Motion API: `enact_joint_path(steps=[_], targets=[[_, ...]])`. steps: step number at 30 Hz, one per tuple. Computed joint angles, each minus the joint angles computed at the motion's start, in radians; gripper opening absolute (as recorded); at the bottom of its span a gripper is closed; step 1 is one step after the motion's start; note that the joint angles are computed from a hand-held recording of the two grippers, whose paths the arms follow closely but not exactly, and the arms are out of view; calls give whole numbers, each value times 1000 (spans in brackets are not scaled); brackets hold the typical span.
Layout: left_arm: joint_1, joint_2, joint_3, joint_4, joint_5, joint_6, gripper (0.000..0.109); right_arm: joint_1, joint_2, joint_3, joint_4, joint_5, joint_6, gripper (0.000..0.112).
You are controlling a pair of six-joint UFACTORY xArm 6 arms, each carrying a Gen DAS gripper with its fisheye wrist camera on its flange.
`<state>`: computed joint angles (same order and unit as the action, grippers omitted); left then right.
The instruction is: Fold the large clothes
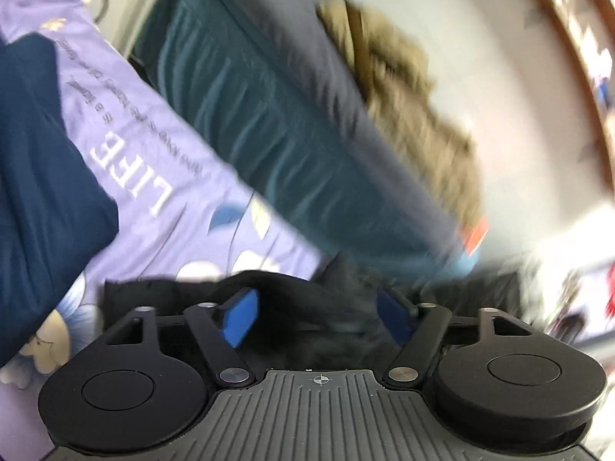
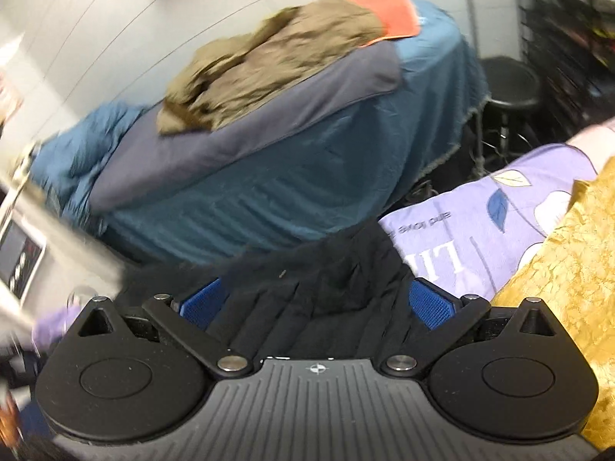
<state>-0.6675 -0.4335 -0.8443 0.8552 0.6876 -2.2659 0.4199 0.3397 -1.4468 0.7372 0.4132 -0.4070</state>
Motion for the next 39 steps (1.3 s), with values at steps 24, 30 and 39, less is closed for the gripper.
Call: enact_joint_path(steps=[24,30,39], targets=[[-328,479,-471,-236,484,465,103,153,-218,364,-424,-53,173,103],[-288,543,-524,-301,525,588,103,150,-181,334,-467,-37,202,103],[-208,593,-539,-406,508,693,103,142,-67,212,-631,31,310,103]])
